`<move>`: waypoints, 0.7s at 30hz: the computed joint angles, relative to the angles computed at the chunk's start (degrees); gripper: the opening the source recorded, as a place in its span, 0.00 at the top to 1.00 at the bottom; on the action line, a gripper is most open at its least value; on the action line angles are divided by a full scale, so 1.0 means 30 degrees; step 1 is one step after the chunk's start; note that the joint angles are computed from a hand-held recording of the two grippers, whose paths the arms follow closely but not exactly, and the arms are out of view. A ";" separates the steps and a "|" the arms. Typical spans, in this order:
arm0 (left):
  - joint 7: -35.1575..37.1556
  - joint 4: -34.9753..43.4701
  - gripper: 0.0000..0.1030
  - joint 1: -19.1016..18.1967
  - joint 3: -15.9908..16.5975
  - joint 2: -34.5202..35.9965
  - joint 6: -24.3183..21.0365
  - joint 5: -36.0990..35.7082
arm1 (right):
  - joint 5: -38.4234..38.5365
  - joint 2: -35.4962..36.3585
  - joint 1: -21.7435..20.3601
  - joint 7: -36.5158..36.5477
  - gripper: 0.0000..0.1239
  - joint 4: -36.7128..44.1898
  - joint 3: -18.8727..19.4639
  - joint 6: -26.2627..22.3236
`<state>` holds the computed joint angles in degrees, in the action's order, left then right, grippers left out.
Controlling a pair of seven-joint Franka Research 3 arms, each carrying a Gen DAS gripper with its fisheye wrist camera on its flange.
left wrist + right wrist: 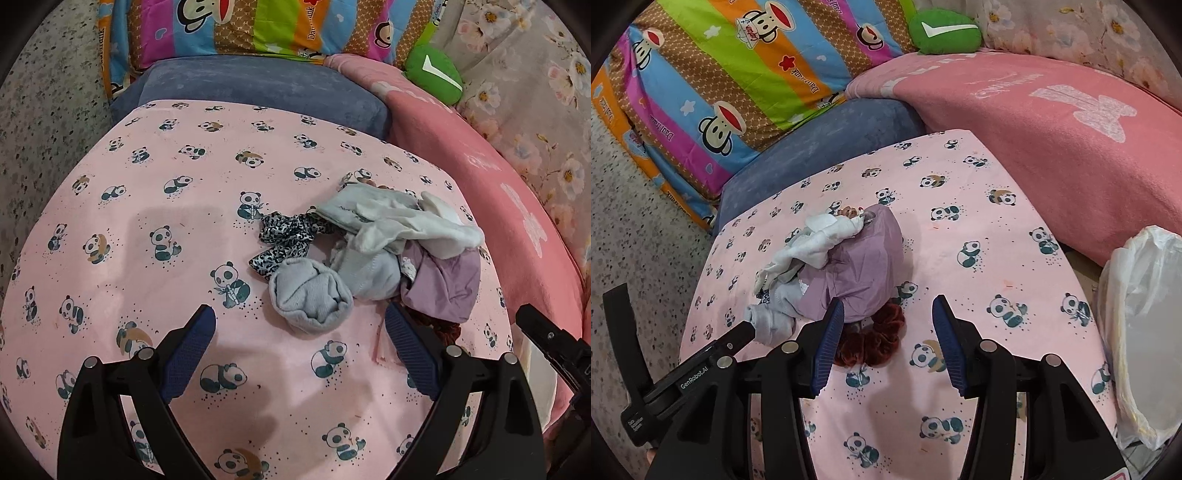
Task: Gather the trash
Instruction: 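Grasp the grey rolled sock with the left gripper while the right gripper approaches the purple cloth, then close the right gripper on the purple cloth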
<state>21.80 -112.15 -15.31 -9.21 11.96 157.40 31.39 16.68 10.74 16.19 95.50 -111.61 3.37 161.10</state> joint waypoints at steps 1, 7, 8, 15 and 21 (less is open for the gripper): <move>0.0126 0.0065 0.14 0.0078 -0.0040 0.0119 0.0115 -0.0199 | -0.0086 0.0362 0.0055 0.0112 0.59 0.0414 -0.0008 -0.0127; 0.1702 -0.0286 0.24 0.0733 -0.0402 0.0472 0.1760 -0.2147 | -0.0031 0.2362 0.0233 0.0218 0.59 0.2707 0.0141 -0.0966; 0.2345 -0.0268 0.34 0.0943 -0.0629 0.0593 0.1974 -0.2816 | 0.0046 0.2638 0.0241 0.0195 0.59 0.3004 0.0175 -0.1062; 0.5113 -0.0925 0.62 0.1424 -0.1184 0.0592 0.3388 -0.5968 | 0.0276 0.3942 0.0348 -0.0254 0.72 0.4417 0.0354 -0.1820; 0.4565 -0.1093 0.67 0.0761 -0.0553 0.0160 0.3436 -0.5398 | 0.0709 0.3568 0.0332 -0.1140 0.97 0.3940 0.0593 -0.1519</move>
<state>35.50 -115.43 -13.02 -10.87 12.44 167.71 15.20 18.80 21.44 17.19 92.08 -99.79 5.15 156.54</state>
